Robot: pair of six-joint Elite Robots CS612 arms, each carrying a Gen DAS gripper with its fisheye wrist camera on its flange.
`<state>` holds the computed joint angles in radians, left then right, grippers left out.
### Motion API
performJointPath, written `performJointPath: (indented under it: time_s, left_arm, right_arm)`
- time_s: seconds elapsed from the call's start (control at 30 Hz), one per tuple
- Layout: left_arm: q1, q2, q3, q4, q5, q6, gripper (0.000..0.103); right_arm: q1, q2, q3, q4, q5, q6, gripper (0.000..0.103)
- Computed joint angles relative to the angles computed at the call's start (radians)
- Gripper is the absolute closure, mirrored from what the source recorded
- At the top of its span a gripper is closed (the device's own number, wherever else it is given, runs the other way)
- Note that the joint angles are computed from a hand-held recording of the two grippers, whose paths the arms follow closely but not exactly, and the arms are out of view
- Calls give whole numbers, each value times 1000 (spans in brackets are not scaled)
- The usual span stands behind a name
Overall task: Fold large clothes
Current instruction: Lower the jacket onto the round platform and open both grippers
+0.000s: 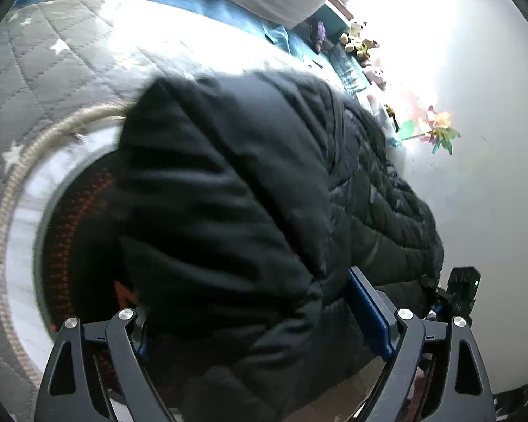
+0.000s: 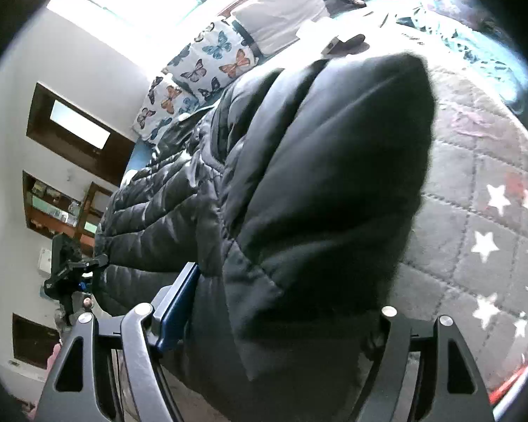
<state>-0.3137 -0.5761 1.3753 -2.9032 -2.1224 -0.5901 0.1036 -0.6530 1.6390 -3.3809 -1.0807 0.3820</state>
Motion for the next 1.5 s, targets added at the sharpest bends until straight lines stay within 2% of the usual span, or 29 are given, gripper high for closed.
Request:
performJointPath:
  time_s: [0.07, 0.1, 0.17, 0.2, 0.27, 0.43, 0.47, 0.67, 0.87, 1.03, 1.33, 1.5]
  left_arm:
    - [11, -5, 11, -22, 10, -17, 8]
    - [14, -17, 23, -36, 43, -29, 8]
    - [19, -33, 39, -48, 80, -30, 8]
    - [21, -45, 51, -63, 98, -30, 8]
    - [26, -64, 71, -76, 123, -15, 8]
    - [-2, -120, 108, -85, 238, 70, 8]
    - [-6, -125, 110, -87, 246, 79, 8]
    - [-45, -125, 80, -86, 239, 116, 8]
    - [-100, -106, 28, -18, 349, 210, 8]
    - [-129, -77, -15, 33, 428, 273, 8]
    - [-144, -29, -71, 76, 476, 324, 8]
    - [-148, -10, -92, 94, 492, 346, 5]
  right_arm:
    - [0, -13, 15, -1, -22, 0, 20]
    - [2, -18, 23, -3, -40, 2, 20]
    - [4, -37, 50, -15, -92, -15, 20]
    - [12, -53, 64, -16, -142, -27, 21]
    - [20, -66, 84, -32, -185, -35, 21]
    - [67, -103, 118, -106, -434, -95, 20]
    - [73, -101, 117, -123, -453, -101, 20]
    - [100, -72, 39, -119, -438, -129, 20]
    - [137, -23, -67, -57, -462, -160, 20]
    - [160, 19, -153, 35, -533, -184, 20]
    - [172, 41, -209, 156, -606, -227, 19]
    - [172, 49, -225, 195, -603, -234, 13]
